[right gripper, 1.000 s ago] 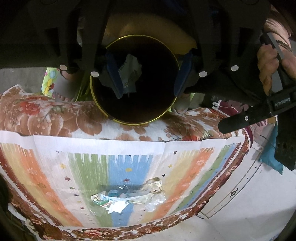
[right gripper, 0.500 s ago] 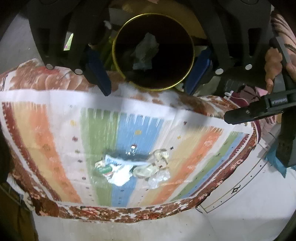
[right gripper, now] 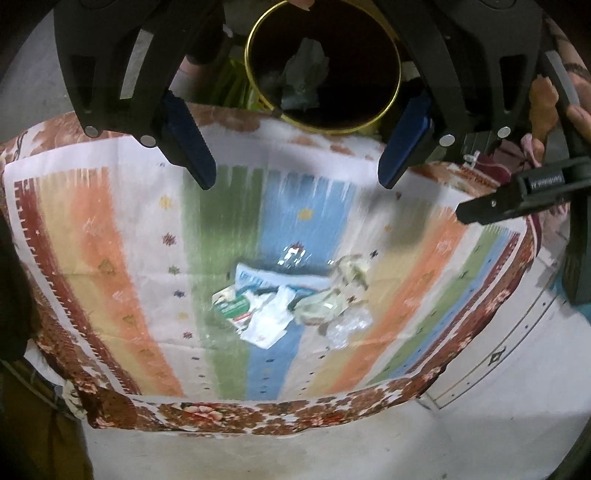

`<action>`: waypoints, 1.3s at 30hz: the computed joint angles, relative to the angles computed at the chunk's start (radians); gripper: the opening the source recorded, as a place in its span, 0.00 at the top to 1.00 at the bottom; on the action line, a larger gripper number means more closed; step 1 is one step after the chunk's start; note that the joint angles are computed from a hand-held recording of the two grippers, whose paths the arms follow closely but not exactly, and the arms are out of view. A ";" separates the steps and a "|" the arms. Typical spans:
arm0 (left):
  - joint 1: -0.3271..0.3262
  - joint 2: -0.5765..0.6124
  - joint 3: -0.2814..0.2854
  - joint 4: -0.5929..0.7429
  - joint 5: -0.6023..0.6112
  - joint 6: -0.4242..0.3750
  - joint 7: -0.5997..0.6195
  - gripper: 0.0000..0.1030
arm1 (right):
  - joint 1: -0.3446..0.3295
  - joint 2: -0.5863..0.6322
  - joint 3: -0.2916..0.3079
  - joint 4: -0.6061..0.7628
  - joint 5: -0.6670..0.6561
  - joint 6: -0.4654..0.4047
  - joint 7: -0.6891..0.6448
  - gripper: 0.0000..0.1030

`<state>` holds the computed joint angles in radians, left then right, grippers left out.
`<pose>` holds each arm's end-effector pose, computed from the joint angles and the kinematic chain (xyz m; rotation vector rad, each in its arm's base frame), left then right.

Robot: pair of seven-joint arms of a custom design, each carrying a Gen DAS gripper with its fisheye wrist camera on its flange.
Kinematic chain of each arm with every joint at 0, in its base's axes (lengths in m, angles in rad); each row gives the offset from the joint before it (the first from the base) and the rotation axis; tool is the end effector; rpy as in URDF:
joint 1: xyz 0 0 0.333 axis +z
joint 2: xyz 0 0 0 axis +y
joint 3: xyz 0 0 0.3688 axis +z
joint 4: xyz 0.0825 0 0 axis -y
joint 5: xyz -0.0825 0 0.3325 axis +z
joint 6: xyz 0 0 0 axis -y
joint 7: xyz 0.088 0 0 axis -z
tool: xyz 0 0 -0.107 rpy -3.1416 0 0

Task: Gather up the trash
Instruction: 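Grasp the clear-wrapped yellow snack packet with the left tool while the right tool grasps the blue-white mask package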

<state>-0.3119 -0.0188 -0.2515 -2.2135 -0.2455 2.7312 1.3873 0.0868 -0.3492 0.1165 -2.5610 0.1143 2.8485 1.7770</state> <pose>0.4470 -0.2725 0.5278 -1.8889 2.2697 -0.8315 0.3936 0.0805 0.5403 -1.7233 1.8961 -0.4334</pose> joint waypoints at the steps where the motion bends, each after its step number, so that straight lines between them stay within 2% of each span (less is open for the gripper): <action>1: 0.002 0.010 0.001 0.011 0.020 -0.004 -0.017 0.30 | 0.002 0.014 -0.009 0.016 0.006 -0.005 -0.005 0.17; 5: 0.013 0.060 -0.002 0.065 0.089 -0.033 -0.085 0.29 | 0.017 0.065 -0.036 0.061 0.037 -0.013 -0.022 0.17; 11: 0.026 0.124 -0.009 0.145 0.182 -0.060 -0.152 0.27 | -0.061 0.142 -0.008 0.139 -0.108 -0.039 0.069 0.17; 14: 0.034 0.158 -0.008 0.186 0.227 -0.074 -0.176 0.27 | -0.057 0.183 -0.038 0.179 -0.128 -0.073 0.078 0.17; 18: 0.051 0.201 -0.015 0.231 0.227 -0.082 -0.179 0.26 | -0.051 0.230 -0.063 0.217 -0.164 -0.092 0.097 0.17; 21: 0.045 0.253 -0.002 0.286 0.282 -0.122 -0.220 0.26 | -0.043 0.266 -0.076 0.240 -0.201 -0.094 0.120 0.17; 27: 0.047 0.331 0.015 0.363 0.371 -0.151 -0.263 0.26 | -0.014 0.332 -0.125 0.286 -0.058 -0.104 0.042 0.17; 30: 0.060 0.365 0.011 0.394 0.378 -0.164 -0.260 0.26 | -0.012 0.372 -0.140 0.318 0.092 -0.127 -0.030 0.17; 34: 0.074 0.409 -0.001 0.437 0.362 -0.177 -0.240 0.26 | -0.012 0.413 -0.153 0.348 0.107 -0.137 -0.015 0.17; 39: 0.079 0.465 -0.012 0.504 0.340 -0.195 -0.236 0.26 | -0.026 0.465 -0.152 0.399 0.215 -0.156 -0.066 0.18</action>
